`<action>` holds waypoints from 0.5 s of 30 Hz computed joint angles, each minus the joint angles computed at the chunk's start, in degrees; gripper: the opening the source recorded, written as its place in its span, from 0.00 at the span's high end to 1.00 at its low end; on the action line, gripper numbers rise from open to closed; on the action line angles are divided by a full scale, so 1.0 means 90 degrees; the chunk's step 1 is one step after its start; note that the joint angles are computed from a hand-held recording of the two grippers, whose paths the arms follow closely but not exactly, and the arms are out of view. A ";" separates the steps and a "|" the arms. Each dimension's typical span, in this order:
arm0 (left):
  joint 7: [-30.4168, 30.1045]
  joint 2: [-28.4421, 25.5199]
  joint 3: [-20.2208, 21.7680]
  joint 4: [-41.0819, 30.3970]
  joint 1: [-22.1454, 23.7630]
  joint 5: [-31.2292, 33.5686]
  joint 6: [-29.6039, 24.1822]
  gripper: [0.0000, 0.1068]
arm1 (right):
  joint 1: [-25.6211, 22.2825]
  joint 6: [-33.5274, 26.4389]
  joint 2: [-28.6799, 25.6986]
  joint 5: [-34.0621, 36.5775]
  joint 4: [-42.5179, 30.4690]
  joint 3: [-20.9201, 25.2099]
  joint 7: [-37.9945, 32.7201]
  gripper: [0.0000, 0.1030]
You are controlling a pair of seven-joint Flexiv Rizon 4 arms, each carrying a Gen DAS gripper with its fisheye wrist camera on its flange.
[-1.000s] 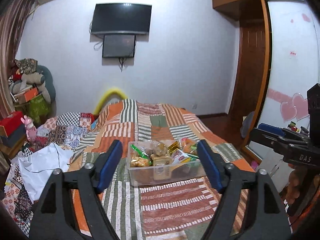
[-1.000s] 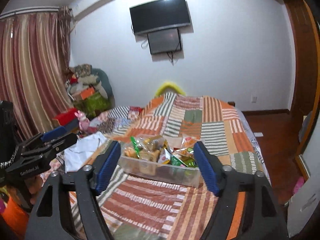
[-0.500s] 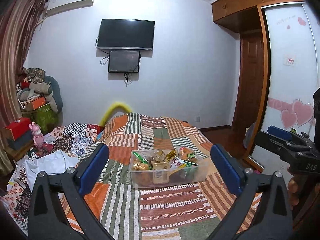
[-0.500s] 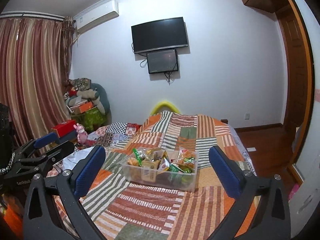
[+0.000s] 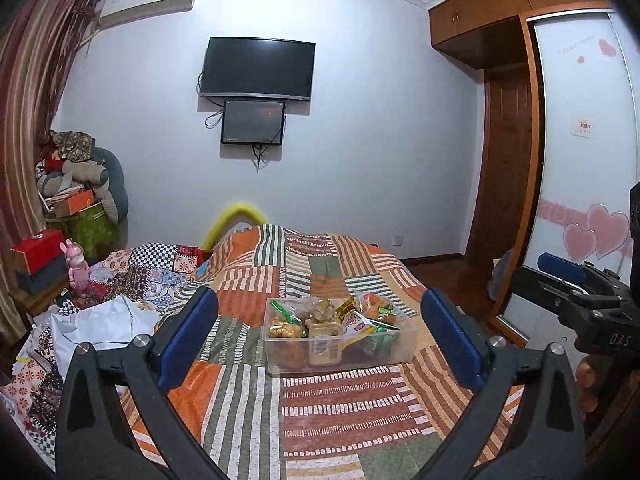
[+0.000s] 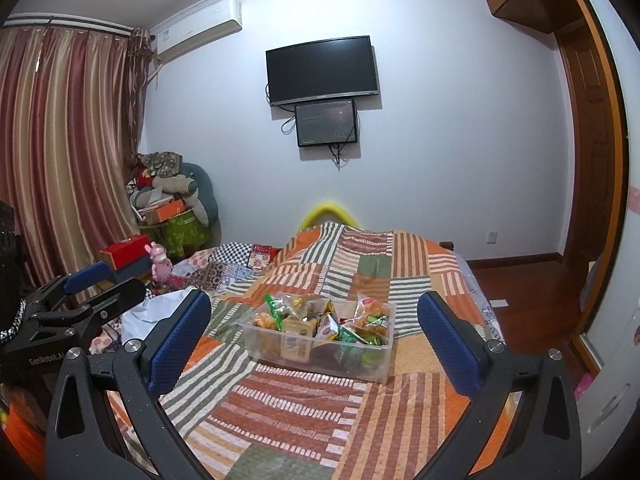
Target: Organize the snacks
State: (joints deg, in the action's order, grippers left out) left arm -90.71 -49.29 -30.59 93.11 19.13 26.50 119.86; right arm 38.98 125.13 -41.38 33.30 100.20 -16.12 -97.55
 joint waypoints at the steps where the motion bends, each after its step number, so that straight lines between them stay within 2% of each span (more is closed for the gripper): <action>1: -0.0002 0.0004 0.0020 0.0002 -0.0011 -0.0014 0.0016 0.04 | 0.0012 0.0008 -0.0002 0.0015 0.0006 -0.0008 -0.0009 0.00; 15: -0.0052 0.0025 0.0067 0.0030 -0.0044 0.0072 0.0047 0.04 | 0.0087 -0.0042 0.0040 0.0097 0.0051 -0.0109 -0.0058 0.00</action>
